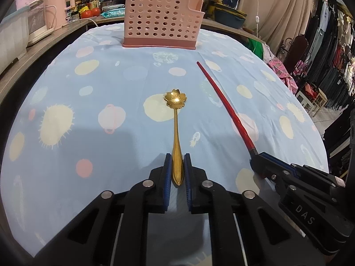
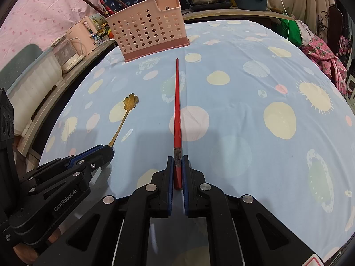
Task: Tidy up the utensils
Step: 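Lift the gold spoon over the pink basket with the left tool while the right tool lifts the red chopstick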
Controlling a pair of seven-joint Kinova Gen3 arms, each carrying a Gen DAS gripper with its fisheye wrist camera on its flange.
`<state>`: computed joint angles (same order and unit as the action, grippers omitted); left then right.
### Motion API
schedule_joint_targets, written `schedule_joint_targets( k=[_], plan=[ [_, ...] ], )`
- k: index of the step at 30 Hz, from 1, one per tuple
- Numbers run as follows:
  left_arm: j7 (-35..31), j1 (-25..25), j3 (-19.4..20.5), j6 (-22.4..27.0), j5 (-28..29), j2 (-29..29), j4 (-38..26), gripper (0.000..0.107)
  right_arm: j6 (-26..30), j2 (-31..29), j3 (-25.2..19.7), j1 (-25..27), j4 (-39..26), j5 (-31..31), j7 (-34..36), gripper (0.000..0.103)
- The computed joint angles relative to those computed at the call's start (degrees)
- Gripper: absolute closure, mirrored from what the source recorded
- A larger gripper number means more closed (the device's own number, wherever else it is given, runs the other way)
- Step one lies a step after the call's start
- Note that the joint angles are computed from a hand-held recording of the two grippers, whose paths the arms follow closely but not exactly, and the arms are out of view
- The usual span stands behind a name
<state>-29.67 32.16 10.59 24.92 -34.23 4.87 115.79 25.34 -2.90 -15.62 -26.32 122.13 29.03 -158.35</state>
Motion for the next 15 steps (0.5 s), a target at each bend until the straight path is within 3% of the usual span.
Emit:
schedule_joint_targets(
  k=[6,15],
  plan=[
    [-1.4,-1.5,0.2,-0.9,2.2,-1.6,0.8,0.097,-0.7,-0.6,-0.4,0.2,0.6,1.0,-1.3,0.096],
    [0.9,-4.5,2.3,-0.3,0.9,-5.3,1.0,0.097,-0.3,-3.4,-2.6,1.9,0.7,3.3,-3.4,0.096]
  ],
)
